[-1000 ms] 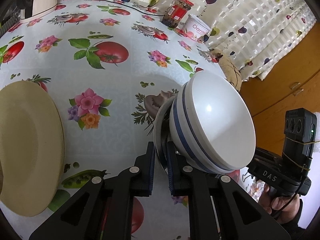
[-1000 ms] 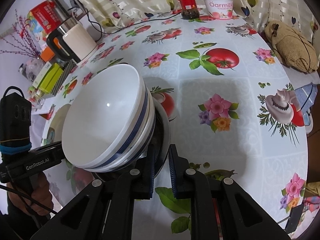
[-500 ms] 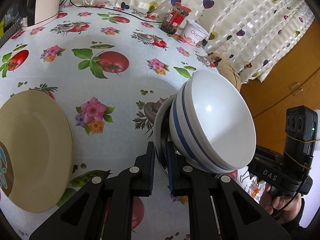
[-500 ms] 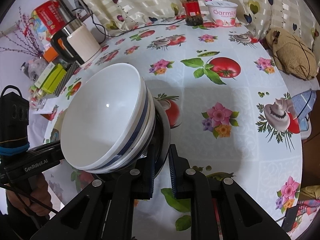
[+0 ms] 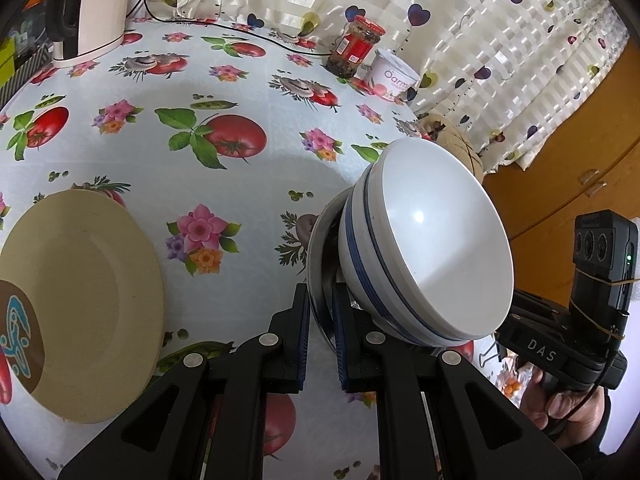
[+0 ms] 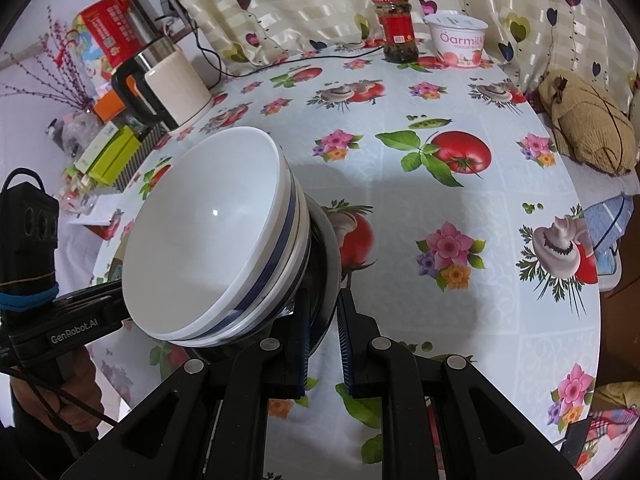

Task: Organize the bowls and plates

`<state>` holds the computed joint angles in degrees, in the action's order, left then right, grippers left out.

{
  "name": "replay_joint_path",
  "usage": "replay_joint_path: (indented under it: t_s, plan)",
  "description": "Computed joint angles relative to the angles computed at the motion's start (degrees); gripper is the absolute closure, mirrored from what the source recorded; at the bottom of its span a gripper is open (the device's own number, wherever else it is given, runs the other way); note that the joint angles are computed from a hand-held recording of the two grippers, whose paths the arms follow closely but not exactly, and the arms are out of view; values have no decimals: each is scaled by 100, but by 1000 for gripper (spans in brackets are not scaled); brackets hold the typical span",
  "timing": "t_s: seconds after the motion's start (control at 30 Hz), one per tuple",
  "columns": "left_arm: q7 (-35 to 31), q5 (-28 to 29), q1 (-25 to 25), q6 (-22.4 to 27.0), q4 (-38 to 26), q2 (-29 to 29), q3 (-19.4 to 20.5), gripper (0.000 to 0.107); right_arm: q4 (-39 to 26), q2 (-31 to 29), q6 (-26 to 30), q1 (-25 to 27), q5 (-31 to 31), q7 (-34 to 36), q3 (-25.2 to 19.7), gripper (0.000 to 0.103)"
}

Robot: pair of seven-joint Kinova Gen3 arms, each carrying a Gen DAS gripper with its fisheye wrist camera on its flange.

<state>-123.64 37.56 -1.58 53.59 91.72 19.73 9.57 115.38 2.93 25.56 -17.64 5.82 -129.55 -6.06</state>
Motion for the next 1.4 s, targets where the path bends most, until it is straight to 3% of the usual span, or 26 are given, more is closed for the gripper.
replay_joint_path:
  t_s: [0.63,1.4]
  plan:
    - [-52,83,-211,70,8,-175,-133,96,-393,142,214,-169,134,16,-44,90]
    - [-38,22,-710,69,54,-477,-484,96,-1514,833,568,-604,-3,547,-78,90]
